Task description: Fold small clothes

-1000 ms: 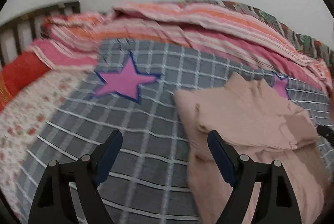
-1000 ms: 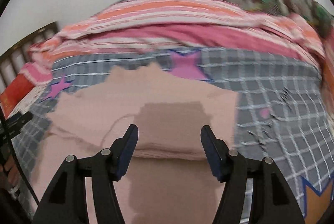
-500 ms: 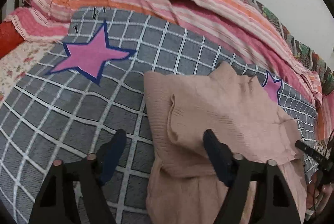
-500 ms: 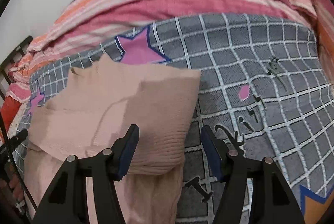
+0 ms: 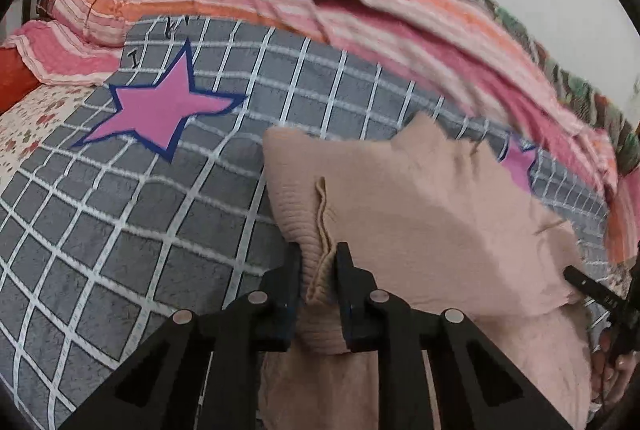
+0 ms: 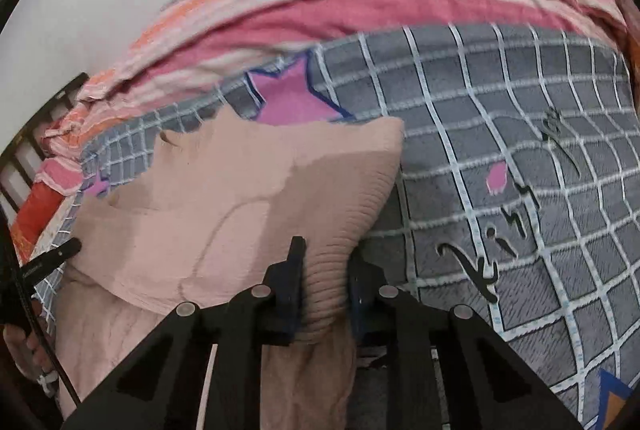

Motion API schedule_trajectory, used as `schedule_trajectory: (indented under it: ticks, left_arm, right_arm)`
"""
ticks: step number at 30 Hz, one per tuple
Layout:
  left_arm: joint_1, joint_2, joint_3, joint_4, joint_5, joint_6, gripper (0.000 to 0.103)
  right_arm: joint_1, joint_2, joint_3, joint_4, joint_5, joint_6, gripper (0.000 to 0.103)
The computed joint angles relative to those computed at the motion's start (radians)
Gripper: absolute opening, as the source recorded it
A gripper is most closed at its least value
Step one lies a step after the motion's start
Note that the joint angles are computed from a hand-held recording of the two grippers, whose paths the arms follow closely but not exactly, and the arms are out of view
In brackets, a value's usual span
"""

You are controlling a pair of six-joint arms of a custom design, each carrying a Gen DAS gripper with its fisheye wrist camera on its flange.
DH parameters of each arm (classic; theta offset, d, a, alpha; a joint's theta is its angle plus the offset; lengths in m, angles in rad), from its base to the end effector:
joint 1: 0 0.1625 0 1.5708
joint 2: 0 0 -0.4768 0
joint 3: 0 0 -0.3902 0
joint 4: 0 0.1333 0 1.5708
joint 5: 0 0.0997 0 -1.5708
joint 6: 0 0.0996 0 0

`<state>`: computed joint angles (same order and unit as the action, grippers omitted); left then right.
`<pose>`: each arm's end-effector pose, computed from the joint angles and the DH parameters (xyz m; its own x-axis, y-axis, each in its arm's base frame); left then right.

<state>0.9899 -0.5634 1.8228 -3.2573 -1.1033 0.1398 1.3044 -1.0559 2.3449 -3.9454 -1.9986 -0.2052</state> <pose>-0.2079 -0.6414 0.0061 -0.7708 0.4366 -0.4639 0.6129 0.7069 -0.3530 -0.0350 -0.4776 0.2486 -0.7898 0.4894 0.3697 -0.0390 0.5614 -0.8266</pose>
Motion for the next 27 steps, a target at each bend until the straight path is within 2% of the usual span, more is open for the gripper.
schedule_trajectory:
  ticks: [3,10,16,18,23,27]
  left_arm:
    - [-0.011,0.011,0.015,-0.038,0.049,0.020,0.027]
    - [-0.038,0.032,0.032,-0.090,0.135,0.073,0.028]
    - [-0.032,0.029,0.025,-0.064,0.124,0.060,0.029]
    - [-0.031,0.028,0.022,-0.056,0.122,0.056,0.030]
    - [-0.026,0.027,0.017,-0.041,0.130,0.025,0.044]
    - [-0.022,0.024,0.016,-0.038,0.120,0.019,0.044]
  right_arm:
    - [0.000,0.007,-0.002,0.008,-0.018,0.013,0.022]
    - [0.029,0.048,-0.003,-0.068,-0.094,-0.024,0.025]
    - [0.009,0.031,0.008,-0.054,-0.058,0.005,0.026]
    - [0.019,0.036,0.006,-0.052,-0.084,0.006,0.027]
    - [0.054,0.062,-0.023,-0.049,-0.170,-0.028,0.032]
    - [0.042,0.047,-0.017,-0.027,-0.146,-0.011,0.035]
